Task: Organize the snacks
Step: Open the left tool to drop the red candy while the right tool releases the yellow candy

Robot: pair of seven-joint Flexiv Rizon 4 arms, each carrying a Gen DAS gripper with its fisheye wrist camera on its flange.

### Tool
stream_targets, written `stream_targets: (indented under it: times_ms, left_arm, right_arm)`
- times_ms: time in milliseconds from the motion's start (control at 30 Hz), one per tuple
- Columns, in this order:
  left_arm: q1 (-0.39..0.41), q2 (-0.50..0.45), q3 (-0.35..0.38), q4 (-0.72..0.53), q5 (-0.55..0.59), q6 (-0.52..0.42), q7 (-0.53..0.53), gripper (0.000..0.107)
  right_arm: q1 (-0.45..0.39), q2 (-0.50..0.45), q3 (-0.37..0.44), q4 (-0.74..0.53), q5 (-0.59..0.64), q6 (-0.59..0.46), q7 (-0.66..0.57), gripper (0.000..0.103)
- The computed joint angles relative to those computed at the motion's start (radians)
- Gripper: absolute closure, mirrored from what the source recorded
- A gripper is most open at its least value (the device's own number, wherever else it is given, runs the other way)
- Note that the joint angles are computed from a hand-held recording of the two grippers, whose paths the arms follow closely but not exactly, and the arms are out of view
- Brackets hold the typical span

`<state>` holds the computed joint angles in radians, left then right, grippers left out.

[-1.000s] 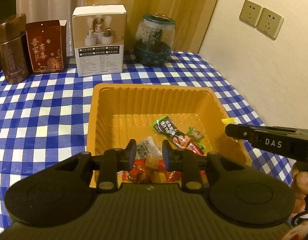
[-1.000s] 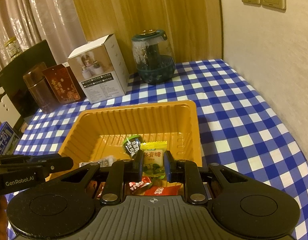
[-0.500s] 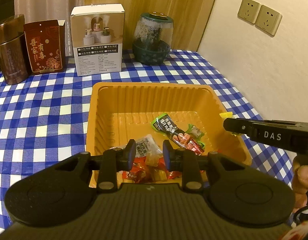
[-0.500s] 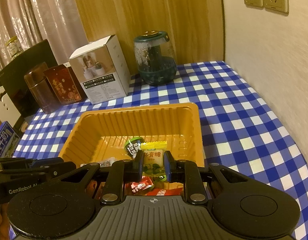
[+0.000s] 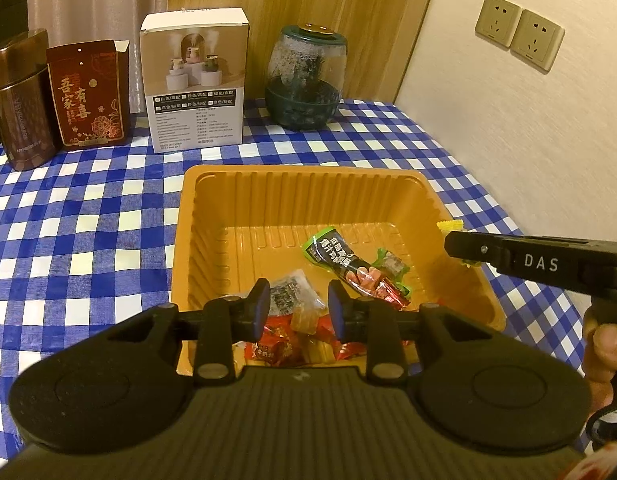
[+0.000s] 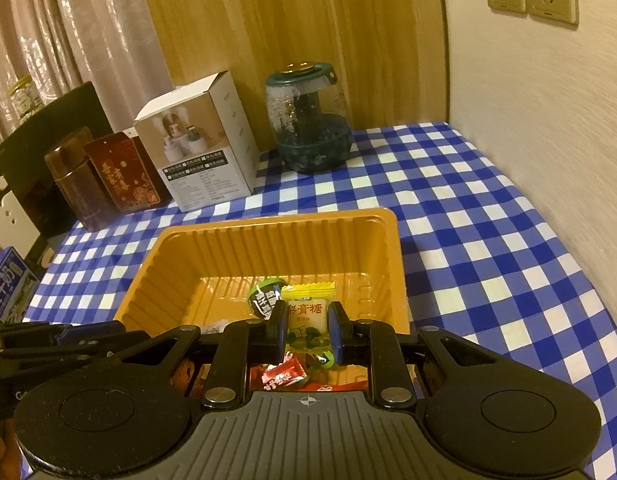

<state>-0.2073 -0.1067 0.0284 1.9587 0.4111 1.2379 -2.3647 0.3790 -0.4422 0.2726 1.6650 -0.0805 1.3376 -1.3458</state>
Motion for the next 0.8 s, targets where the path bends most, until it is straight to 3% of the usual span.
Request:
stream_targets:
  times_ms: [100, 133, 167, 200, 800]
  left_arm:
    - [-0.002, -0.004, 0.002, -0.008, 0.012, -0.002, -0.011, 0.066]
    - [-0.003, -0.005, 0.002, -0.010, 0.015, -0.003, -0.013, 0.057]
    - [-0.004, -0.005, 0.002, -0.012, 0.020, -0.004, -0.013, 0.050]
    - [-0.006, -0.004, 0.003, -0.016, 0.028, -0.011, -0.016, 0.048]
    - [-0.012, 0.020, -0.010, -0.035, 0.107, -0.075, -0.071, 0.026]
  right_arm:
    - [-0.032, -0.017, 0.042, -0.022, 0.040, -0.002, -0.037, 0.079]
    - [-0.032, -0.019, 0.041, -0.025, 0.050, -0.002, -0.034, 0.062]
    - [-0.030, -0.020, 0.036, -0.026, 0.056, 0.002, -0.027, 0.036]
    - [-0.030, -0.019, 0.034, -0.022, 0.065, 0.017, -0.019, 0.032]
    - [-0.029, 0.019, 0.001, 0.027, 0.031, 0.033, 0.024, 0.032]
